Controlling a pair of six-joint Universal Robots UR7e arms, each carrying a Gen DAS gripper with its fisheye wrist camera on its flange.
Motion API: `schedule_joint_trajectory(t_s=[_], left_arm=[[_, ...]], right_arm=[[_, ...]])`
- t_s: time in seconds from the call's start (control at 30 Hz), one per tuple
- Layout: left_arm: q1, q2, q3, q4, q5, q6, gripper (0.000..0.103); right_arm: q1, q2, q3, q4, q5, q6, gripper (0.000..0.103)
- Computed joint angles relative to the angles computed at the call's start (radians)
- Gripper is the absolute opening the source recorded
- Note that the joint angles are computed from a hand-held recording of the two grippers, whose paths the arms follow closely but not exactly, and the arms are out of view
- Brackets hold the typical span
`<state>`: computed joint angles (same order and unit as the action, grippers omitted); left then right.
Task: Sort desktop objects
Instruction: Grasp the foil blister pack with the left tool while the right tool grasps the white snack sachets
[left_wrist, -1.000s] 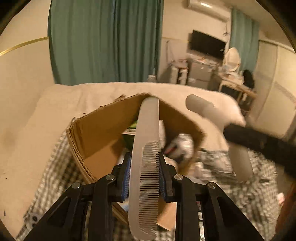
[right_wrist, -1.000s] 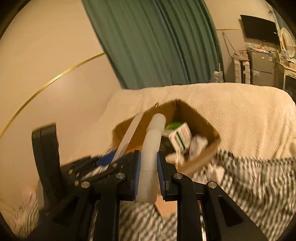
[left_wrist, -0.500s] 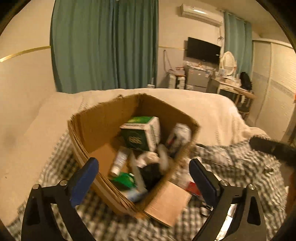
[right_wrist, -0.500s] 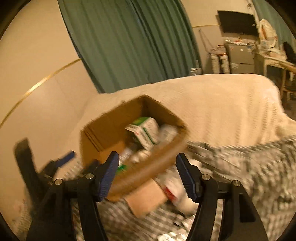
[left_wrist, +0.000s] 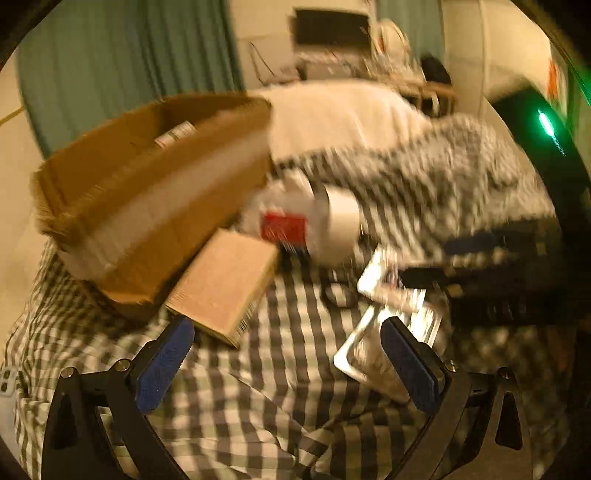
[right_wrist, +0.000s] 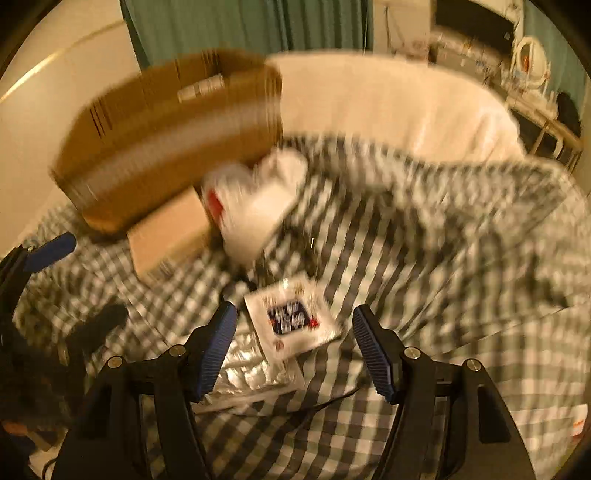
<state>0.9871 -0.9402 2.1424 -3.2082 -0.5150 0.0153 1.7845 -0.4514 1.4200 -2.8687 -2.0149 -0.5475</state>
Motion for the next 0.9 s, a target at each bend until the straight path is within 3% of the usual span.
schedule_joint_trajectory(t_s=[0.1,0.2,0.3,0.47,0.6,0.73,0.9], left_arm=[[0.017,0.003,-0.014,0.075,-0.038,-0.02,0.103],[0.04,-0.01,-0.023,0.128,-0.083,-0.058,0.103],[0.055,-0.028,-0.028,0.179,-0.129,-0.084,0.103],[0.062,-0.037,-0.026,0.202,-0.156,-0.1,0.103],[0.063,-0.04,-0.02,0.182,-0.173,-0.087,0.103],[0.072,-0.041,-0.027,0.175,-0.224,-0.071,0.103],[0.093,-0.026,-0.059,0.197,-0.305,-0.052,0.103]], right_arm=[[-0.013,0.026,-0.044,0.073,-0.005,0.036,0.066],[-0.019,0.056,-0.089,0.121,-0.005,0.048,0.076],[-0.021,0.087,-0.128,0.172,-0.034,0.055,0.076],[-0.017,0.099,-0.118,0.127,-0.08,0.029,0.074],[-0.029,0.067,-0.08,0.087,-0.054,0.059,0.051],[-0.041,0.031,-0.037,0.042,-0.007,0.073,0.037],[-0.047,0.01,-0.009,-0.012,-0.005,0.085,0.011]])
